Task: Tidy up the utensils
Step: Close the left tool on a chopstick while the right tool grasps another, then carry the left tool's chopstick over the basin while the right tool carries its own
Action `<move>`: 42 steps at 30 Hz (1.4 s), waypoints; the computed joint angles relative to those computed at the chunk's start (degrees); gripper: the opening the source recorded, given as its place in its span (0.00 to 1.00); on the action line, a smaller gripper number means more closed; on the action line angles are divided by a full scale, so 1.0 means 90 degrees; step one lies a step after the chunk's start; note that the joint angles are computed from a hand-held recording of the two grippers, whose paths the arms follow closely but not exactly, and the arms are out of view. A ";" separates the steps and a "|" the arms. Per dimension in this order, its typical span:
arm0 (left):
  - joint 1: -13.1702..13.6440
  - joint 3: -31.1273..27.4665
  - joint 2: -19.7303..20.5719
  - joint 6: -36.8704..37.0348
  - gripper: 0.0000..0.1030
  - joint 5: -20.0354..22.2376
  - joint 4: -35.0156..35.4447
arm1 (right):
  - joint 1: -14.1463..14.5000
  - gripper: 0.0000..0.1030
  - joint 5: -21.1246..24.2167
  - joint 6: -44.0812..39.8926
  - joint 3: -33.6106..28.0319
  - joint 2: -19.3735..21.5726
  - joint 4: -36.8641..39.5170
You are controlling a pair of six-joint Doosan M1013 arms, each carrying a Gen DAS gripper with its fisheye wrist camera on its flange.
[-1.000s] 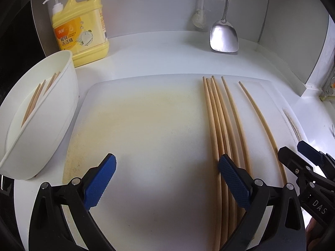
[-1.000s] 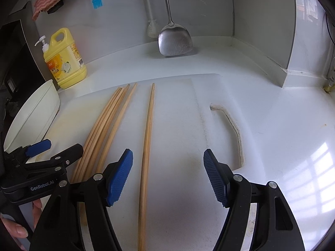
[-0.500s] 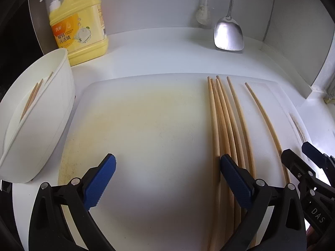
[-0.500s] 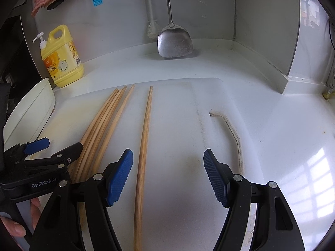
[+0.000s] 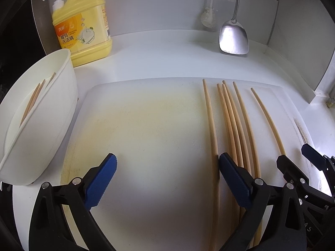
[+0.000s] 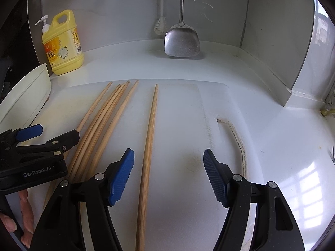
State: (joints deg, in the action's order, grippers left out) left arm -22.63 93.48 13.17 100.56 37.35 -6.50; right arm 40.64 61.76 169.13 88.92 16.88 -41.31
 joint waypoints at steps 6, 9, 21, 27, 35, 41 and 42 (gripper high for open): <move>-0.0046 0.0046 -0.0077 0.0134 0.63 -0.0086 0.0065 | -0.0011 0.54 -0.0222 -0.0156 0.0023 -0.0011 -0.0011; -0.0049 0.0029 -0.0081 0.0392 0.44 -0.0031 -0.0164 | 0.0000 0.41 -0.0336 -0.0300 0.0006 0.0016 -0.0074; -0.0111 0.0070 -0.0133 0.0637 0.07 0.0003 -0.0234 | -0.0001 0.06 -0.0586 -0.0409 0.0036 -0.0011 -0.0074; 0.0009 -0.0071 -0.0082 0.0737 0.07 0.0418 -0.0622 | -0.0030 0.06 -0.0832 -0.0217 0.0127 -0.0128 0.0071; 0.0015 -0.0091 -0.0260 0.0829 0.07 0.0617 -0.0705 | -0.0018 0.06 -0.0787 -0.0303 -0.0006 -0.0203 0.0302; 0.0075 -0.0183 -0.0391 0.0759 0.07 0.0988 -0.0794 | 0.0000 0.06 -0.0754 -0.0470 -0.0080 -0.0298 0.0570; 0.0096 -0.0205 -0.0416 0.0728 0.07 0.1059 -0.0813 | 0.0006 0.06 -0.0735 -0.0521 -0.0096 -0.0323 0.0585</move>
State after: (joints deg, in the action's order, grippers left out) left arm -21.77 91.63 9.43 107.11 46.89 -13.82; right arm 40.70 55.14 164.44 88.05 13.98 -36.04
